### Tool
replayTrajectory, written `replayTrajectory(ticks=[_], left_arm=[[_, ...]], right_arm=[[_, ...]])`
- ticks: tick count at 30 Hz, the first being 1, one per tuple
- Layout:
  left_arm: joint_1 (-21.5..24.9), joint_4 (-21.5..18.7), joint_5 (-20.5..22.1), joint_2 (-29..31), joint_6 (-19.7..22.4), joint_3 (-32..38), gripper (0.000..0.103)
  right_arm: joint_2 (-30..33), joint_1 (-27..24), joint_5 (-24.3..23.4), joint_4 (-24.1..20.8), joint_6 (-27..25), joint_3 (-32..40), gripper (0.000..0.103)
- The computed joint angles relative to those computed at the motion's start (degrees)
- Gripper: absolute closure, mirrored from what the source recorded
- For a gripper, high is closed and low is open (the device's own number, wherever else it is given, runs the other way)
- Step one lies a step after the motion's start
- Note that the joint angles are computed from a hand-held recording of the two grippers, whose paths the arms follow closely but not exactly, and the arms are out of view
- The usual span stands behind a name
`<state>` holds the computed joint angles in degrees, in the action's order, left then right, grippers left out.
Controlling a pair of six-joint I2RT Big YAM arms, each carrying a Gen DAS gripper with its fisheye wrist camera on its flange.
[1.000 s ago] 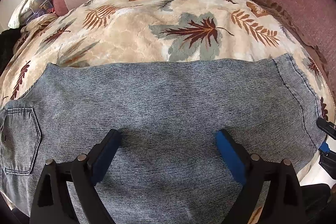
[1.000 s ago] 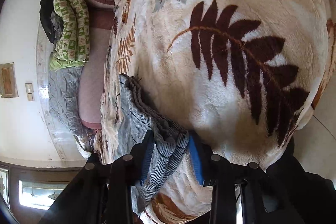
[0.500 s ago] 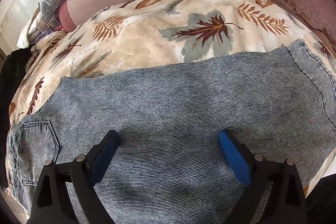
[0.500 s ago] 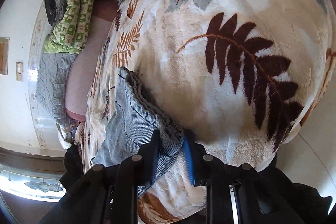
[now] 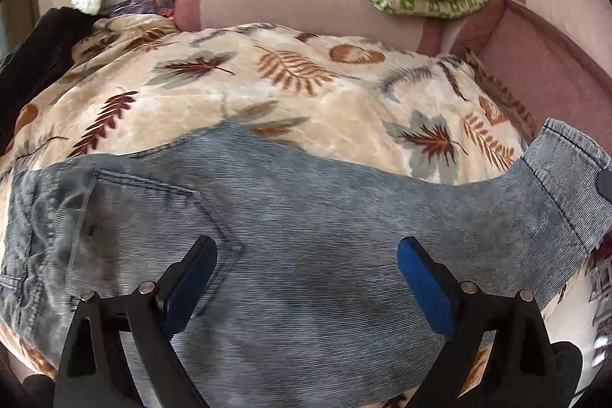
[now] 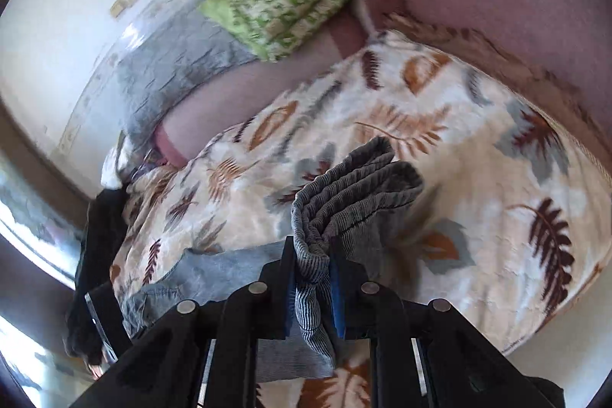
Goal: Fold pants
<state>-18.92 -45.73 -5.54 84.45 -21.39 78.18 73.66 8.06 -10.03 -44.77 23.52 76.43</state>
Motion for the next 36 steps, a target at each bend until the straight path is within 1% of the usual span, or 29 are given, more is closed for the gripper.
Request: replayTrajectory(ticks=[3, 5, 6, 7, 8, 9, 10, 11, 12, 13, 14, 17, 19, 20, 22, 23, 24, 25, 26, 27, 29, 30, 32, 34, 36], left_arm=[[4.8, 1.1, 0.3, -4.5, -1.4, -3.9, 0.007], [8.0, 0.9, 0.1, -6.6, -2.0, -5.7, 0.007], [9.4, 0.8, 0.2, -7.4, -2.2, -6.5, 0.007], [10.6, 0.6, 0.3, -8.1, -2.6, -7.2, 0.007], [11.6, 0.3, 0.5, -8.7, -2.8, -7.6, 0.007], [12.3, -0.2, 0.9, -9.1, -2.8, -8.0, 0.007], [12.7, -0.6, 1.3, -9.2, -2.5, -8.1, 0.007], [12.7, -0.9, 1.4, -9.4, -2.0, -8.2, 0.007], [12.4, -1.1, 1.1, -9.5, -1.7, -8.2, 0.007], [11.8, -1.1, 1.2, -9.6, -1.7, -8.1, 0.007], [11.1, -0.9, 2.0, -9.5, -1.7, -7.9, 0.007], [8.1, -0.7, 4.8, -8.5, -1.7, -6.2, 0.007], [6.2, -0.6, 8.4, -7.4, -1.8, -4.7, 0.007], [5.3, -0.6, 9.6, -6.7, -2.2, -3.9, 0.007], [3.3, -0.5, 11.0, -5.2, -2.8, -2.0, 0.007], [2.3, -0.6, 10.6, -4.2, -2.6, -0.9, 0.007], [1.2, -1.6, 9.4, -2.7, -2.0, 0.5, 0.007], [0.4, -3.3, 8.5, -1.0, -1.5, 2.1, 0.007], [-0.1, -5.4, 8.5, 0.5, -1.7, 3.4, 0.008], [-0.2, -6.6, 9.7, 1.2, -2.4, 3.6, 0.008], [0.1, -5.8, 13.5, 0.5, -3.8, 1.9, 0.009], [0.5, -5.8, 14.4, 0.0, -4.6, 1.2, 0.009], [2.1, -5.2, 18.1, -1.6, -7.3, -0.6, 0.009], [3.7, -4.8, 20.8, -3.2, -10.7, -2.5, 0.015], [4.1, -5.7, 22.5, -3.9, -11.6, -3.0, 0.027]], right_arm=[[2.4, 9.6, 2.8, 0.6, -5.2, 1.0, 0.087], [5.1, 14.5, 2.7, 1.0, -6.5, 0.2, 0.087], [6.7, 16.0, 1.0, 1.9, -6.5, -0.7, 0.086], [8.7, 17.3, -0.7, 2.0, -7.6, -1.3, 0.086], [11.5, 18.3, -1.8, 0.3, -9.1, -1.2, 0.085], [13.1, 18.8, -3.4, 0.9, -8.5, -2.2, 0.079], [11.7, 19.2, -2.2, 4.4, -7.5, -4.4, 0.08], [10.4, 19.0, -3.3, 6.0, -7.5, -5.6, 0.072], [9.7, 18.1, -7.1, 5.9, -7.1, -6.0, 0.059], [9.0, 17.0, -11.0, 6.0, -6.0, -6.5, 0.05], [7.7, 15.9, -13.3, 6.5, -4.9, -7.4, 0.039], [3.5, 12.8, -15.9, 8.1, -2.0, -10.5, 0.038], [0.7, 9.4, -18.5, 9.6, 1.3, -13.4, 0.038], [-1.0, 7.6, -18.8, 10.4, 3.0, -15.3, 0.038], [-4.0, 4.2, -17.9, 11.7, 5.4, -18.6, 0.038], [-4.9, 2.6, -17.5, 12.0, 6.3, -19.7, 0.038], [-5.7, 1.0, -17.6, 12.2, 7.3, -20.7, 0.038], [-6.5, -0.7, -18.3, 12.4, 8.3, -21.8, 0.038], [-6.9, -2.4, -19.3, 12.3, 8.9, -22.5, 0.038], [-7.3, -3.8, -20.2, 12.4, 9.0, -23.1, 0.038], [-7.9, -5.4, -20.9, 12.9, 8.4, -23.9, 0.038], [-7.9, -5.9, -21.0, 13.1, 8.0, -24.2, 0.038], [-7.2, -6.7, -21.9, 13.3, 7.9, -24.5, 0.038], [-6.4, -7.2, -23.7, 14.3, 8.7, -25.2, 0.038], [-5.8, -7.2, -25.0, 15.5, 9.3, -25.6, 0.038]])
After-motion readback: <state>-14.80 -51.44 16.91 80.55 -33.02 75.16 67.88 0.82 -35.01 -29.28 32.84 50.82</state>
